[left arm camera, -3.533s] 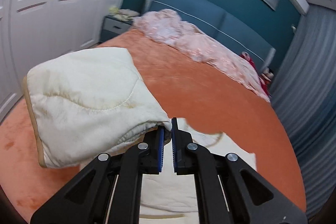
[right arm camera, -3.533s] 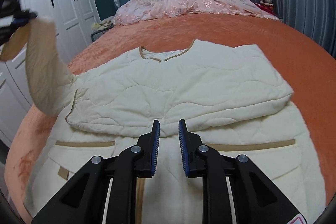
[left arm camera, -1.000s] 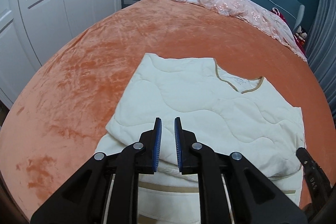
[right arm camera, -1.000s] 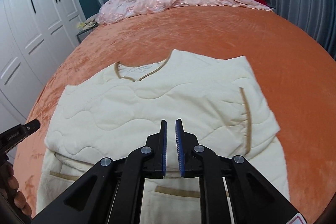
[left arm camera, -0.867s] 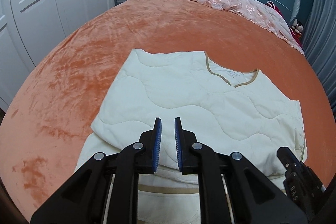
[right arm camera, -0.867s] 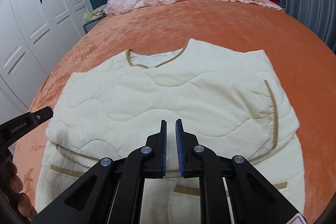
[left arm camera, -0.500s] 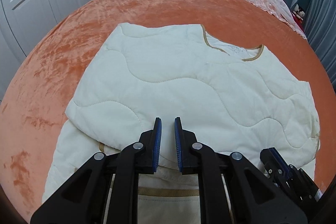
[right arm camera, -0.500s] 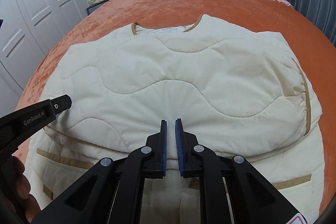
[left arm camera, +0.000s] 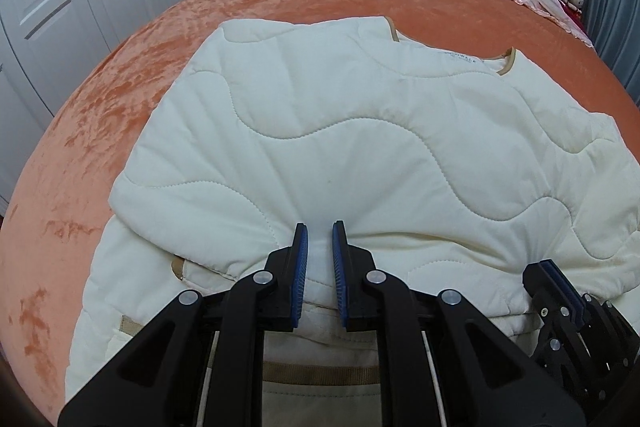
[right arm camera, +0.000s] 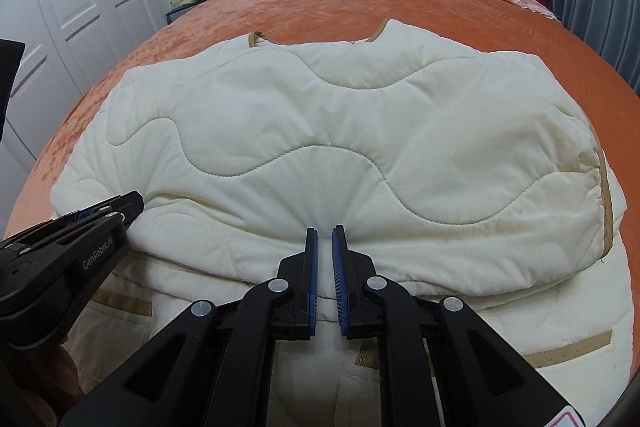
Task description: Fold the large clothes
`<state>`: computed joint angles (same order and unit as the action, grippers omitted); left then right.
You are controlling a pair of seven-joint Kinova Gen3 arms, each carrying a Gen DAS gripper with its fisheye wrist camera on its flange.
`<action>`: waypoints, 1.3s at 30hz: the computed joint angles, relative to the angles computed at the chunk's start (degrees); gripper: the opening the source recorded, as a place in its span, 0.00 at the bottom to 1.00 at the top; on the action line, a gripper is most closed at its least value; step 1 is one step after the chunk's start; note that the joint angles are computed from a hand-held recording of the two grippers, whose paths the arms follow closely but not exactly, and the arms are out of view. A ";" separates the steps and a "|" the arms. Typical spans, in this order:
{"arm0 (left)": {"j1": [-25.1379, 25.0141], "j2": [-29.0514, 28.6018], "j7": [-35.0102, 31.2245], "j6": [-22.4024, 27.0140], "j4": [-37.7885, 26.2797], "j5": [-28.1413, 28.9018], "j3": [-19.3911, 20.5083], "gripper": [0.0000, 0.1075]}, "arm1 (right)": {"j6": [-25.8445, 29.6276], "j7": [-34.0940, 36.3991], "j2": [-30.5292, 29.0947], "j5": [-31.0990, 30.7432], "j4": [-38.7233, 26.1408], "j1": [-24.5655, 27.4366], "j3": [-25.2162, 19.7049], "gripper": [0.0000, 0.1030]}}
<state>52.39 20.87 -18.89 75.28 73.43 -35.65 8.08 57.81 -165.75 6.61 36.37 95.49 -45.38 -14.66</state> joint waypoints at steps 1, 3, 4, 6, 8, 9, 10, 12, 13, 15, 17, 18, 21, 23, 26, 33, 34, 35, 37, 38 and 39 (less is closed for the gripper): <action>0.19 0.12 0.26 -0.02 0.12 -0.26 -0.06 0.11 | -0.34 -0.23 -0.07 0.14 0.28 0.01 0.02 0.11; 0.54 0.27 0.85 -0.18 0.48 -0.83 -0.18 0.11 | -1.08 -0.66 -0.24 0.33 0.83 0.11 0.05 0.11; 0.81 0.47 1.07 -0.06 0.53 -1.24 -0.23 0.11 | -1.39 -0.82 -0.29 0.41 1.01 0.17 0.05 0.11; 1.66 1.12 1.33 0.65 0.35 -2.47 -0.38 0.10 | -2.18 -1.33 -0.52 0.76 1.66 0.28 0.04 0.11; 2.82 1.94 1.66 1.51 0.21 -4.08 -0.64 0.10 | -2.91 -2.02 -0.69 1.25 2.30 0.35 -0.02 0.10; 3.36 2.26 1.96 1.81 0.27 -4.84 -0.81 0.10 | -3.26 -2.45 -0.77 1.58 2.62 0.34 -0.07 0.10; 3.78 2.45 2.26 1.96 0.42 -5.43 -0.95 0.10 | -3.58 -2.85 -0.85 1.92 2.94 0.34 -0.12 0.10; 4.36 2.73 2.86 2.06 0.73 -6.38 -1.16 0.10 | -4.16 -3.64 -1.00 2.65 3.56 0.32 -0.23 0.10; 4.66 2.83 3.24 2.08 0.88 -6.84 -1.23 0.10 | -4.58 -4.00 -1.13 2.91 3.91 0.38 -0.26 0.10; 5.15 2.95 3.98 2.00 1.33 -7.71 -1.35 0.10 | -5.64 -4.81 -1.44 3.37 4.69 0.59 -0.31 0.10; 5.28 2.78 4.62 1.58 1.91 -8.17 -1.34 0.10 | -6.54 -5.17 -1.77 3.53 5.29 0.93 -0.37 0.10; 5.17 2.53 4.87 1.20 2.28 -8.20 -1.27 0.10 | -6.81 -5.14 -1.88 3.41 5.40 1.14 -0.41 0.10; 4.58 1.74 5.34 0.08 3.10 -7.89 -0.97 0.10 | -6.87 -4.83 -1.97 3.13 5.33 1.49 -0.59 0.10; 3.58 0.23 5.58 -1.76 4.26 -7.14 -0.59 0.10 | -6.93 -3.85 -2.19 2.05 4.94 1.93 -0.60 0.10; 0.73 -2.52 1.97 -3.30 4.51 -4.61 0.62 0.13 | -5.18 0.70 -2.73 -1.66 2.57 2.94 -0.72 0.10; -6.37 -5.24 -5.07 -3.90 0.99 -3.25 0.32 0.14 | -5.19 9.03 -3.21 -6.42 -3.60 6.26 0.27 0.29; -7.88 -4.99 -6.13 -4.26 -0.14 -2.36 -0.03 0.17 | -5.92 10.44 -2.60 -7.24 -4.99 7.03 0.73 0.32; -9.57 -4.71 -7.33 -4.97 -1.19 -1.17 -0.39 0.20 | -6.85 12.22 -1.70 -8.38 -6.69 7.91 1.32 0.34; -12.50 -3.39 -9.39 -5.54 -4.01 1.07 -1.31 0.23 | -9.30 15.63 0.28 -11.17 -9.93 9.55 2.54 0.34; -13.84 -2.49 -10.60 -5.24 -5.68 2.38 -1.79 0.23 | -10.83 17.92 1.48 -13.39 -11.60 10.61 3.14 0.34; -15.17 -1.67 -11.63 -5.49 -7.12 3.80 -2.25 0.23 | -11.59 20.07 3.01 -15.48 -13.66 11.47 3.70 0.34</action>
